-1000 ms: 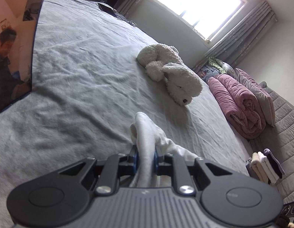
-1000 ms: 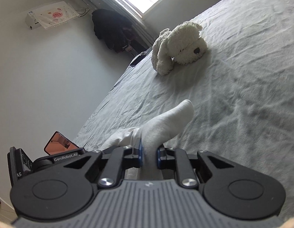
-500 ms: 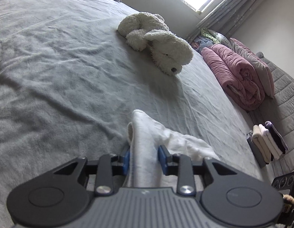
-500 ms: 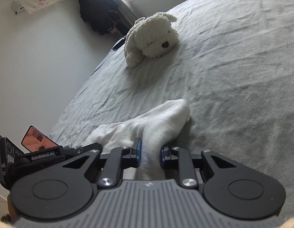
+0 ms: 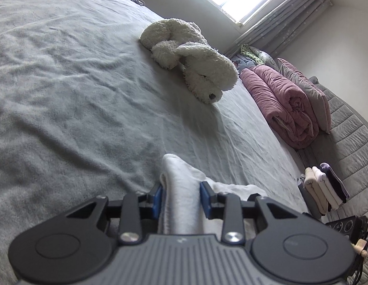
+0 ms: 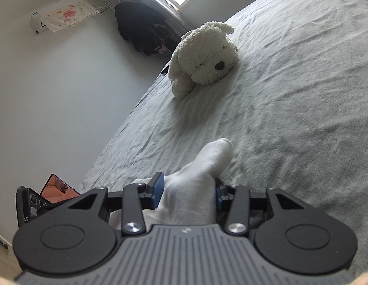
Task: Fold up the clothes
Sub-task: 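Close both grippers on the end of the folded trousers, then lift the folded trousers with both grippers and carry them toward the clothes stack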
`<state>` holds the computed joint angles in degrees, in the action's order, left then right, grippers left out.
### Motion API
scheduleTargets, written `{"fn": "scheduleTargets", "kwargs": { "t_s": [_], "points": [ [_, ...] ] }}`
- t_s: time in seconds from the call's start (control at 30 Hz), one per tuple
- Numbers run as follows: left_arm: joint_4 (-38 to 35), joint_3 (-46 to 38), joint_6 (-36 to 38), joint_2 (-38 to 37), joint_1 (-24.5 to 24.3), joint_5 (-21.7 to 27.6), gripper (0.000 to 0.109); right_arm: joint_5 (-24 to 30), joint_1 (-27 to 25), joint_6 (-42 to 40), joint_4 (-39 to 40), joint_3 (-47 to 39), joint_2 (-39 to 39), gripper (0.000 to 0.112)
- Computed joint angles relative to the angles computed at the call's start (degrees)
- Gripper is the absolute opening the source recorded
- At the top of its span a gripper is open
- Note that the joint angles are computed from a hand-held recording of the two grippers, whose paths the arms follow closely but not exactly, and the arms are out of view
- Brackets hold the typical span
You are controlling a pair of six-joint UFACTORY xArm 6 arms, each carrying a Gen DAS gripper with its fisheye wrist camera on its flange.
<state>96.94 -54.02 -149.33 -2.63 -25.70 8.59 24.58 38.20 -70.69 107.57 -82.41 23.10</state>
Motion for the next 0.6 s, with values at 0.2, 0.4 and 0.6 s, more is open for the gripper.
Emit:
{"fn": "scheduleTargets", "kwargs": {
  "t_s": [0.2, 0.4, 0.6],
  "points": [
    [6.11, 0.18, -7.09, -0.83, -0.21, 1.55, 0.032, 0.1, -0.73, -5.68, 7.95, 0.1, -0.27, 0.046],
    [-9.51, 2.43, 9.37, -2.23, 2.06, -3.02, 0.032, -3.05, -1.02, -0.93, 3.39, 0.96, -1.6, 0.046],
    [-17.57, 4.29, 19.68, -2.61, 3.14, -7.34, 0.04, -0.51, -2.13, 2.73, 1.82, 5.55, -5.02, 0.046]
  ]
}}
